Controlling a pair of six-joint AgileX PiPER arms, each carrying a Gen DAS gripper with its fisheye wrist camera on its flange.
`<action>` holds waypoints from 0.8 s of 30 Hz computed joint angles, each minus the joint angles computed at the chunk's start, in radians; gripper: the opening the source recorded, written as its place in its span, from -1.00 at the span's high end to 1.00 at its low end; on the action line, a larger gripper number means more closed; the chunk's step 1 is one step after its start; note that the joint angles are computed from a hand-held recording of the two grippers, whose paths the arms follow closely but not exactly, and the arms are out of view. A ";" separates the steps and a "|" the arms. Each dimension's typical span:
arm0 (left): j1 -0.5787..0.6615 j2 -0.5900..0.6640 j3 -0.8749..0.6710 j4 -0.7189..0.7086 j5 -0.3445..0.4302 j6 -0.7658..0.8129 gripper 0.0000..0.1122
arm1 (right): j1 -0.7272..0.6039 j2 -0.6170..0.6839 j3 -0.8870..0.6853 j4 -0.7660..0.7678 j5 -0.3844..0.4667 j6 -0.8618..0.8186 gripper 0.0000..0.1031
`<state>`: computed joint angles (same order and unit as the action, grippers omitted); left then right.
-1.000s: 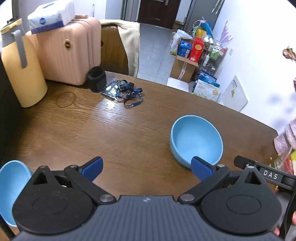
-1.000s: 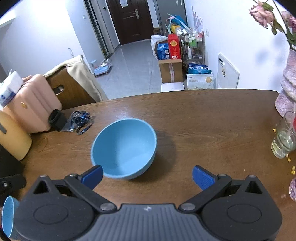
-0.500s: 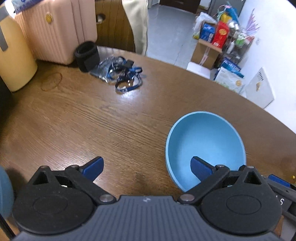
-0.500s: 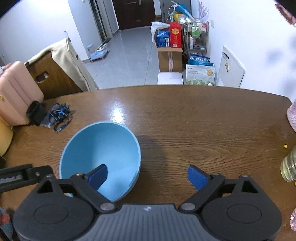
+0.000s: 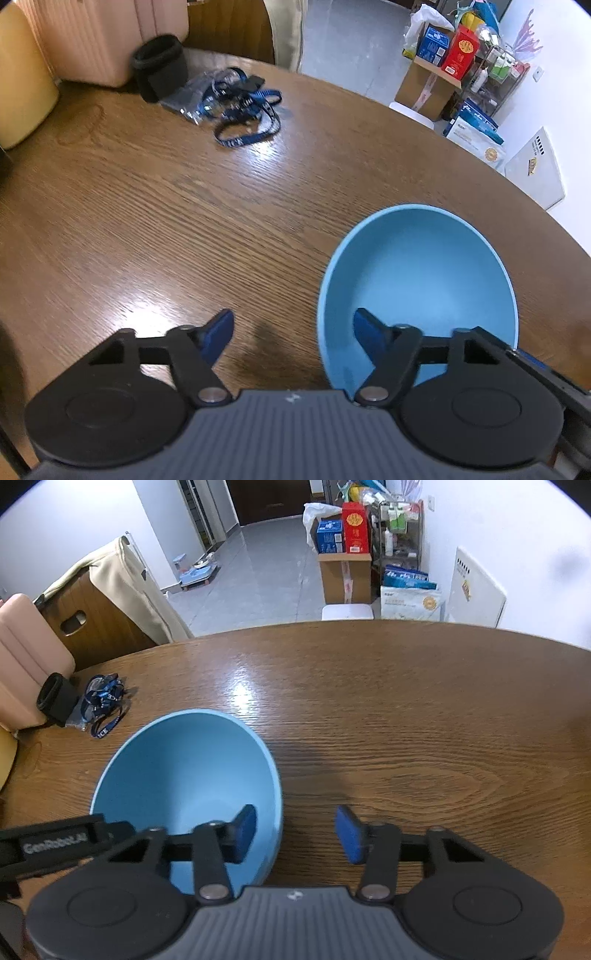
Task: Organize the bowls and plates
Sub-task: 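Move the left tool to the single blue bowl while the right tool reaches the nested bowls, then close the left tool on the single bowl's rim while the right tool grips the nested bowls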
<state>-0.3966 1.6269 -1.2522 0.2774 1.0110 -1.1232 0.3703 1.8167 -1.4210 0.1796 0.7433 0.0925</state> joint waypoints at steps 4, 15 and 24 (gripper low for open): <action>0.020 0.015 0.008 -0.041 -0.041 0.031 0.12 | -0.007 0.017 -0.004 0.048 -0.003 -0.035 0.49; 0.043 0.025 0.025 -0.109 -0.107 0.100 0.60 | -0.026 0.022 0.028 0.187 -0.030 -0.130 0.82; 0.009 -0.015 0.048 -0.063 -0.091 0.073 0.60 | 0.009 -0.024 0.092 0.142 -0.101 -0.106 0.82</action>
